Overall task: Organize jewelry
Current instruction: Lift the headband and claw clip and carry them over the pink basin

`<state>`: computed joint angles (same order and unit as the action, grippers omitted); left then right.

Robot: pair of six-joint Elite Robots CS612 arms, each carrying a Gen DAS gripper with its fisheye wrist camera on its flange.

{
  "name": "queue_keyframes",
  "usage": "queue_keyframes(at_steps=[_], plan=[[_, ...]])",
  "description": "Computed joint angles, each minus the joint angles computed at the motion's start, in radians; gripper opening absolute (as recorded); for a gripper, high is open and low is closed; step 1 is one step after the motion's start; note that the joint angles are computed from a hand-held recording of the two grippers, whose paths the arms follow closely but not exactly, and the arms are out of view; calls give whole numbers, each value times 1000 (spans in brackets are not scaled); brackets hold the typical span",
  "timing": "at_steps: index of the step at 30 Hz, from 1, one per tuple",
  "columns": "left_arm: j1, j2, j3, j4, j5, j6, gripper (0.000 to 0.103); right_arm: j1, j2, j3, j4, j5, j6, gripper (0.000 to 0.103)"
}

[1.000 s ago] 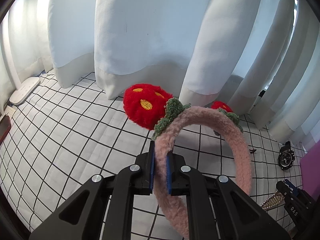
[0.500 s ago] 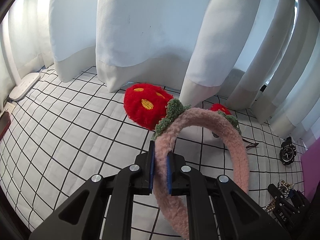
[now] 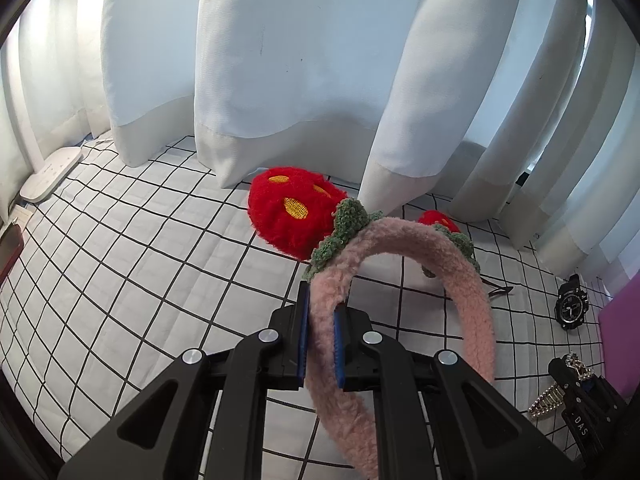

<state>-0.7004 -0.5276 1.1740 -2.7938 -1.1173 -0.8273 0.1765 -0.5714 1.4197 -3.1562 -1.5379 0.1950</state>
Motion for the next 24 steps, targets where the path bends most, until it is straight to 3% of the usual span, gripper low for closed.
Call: queue_keyframes(at_steps=[13, 24], plan=[[-8, -42, 22, -37, 6, 63, 10, 0, -51, 21, -63, -8, 15, 30], [-25, -110, 59, -67, -18, 167, 10, -14, -147, 98, -78, -4, 37, 31]])
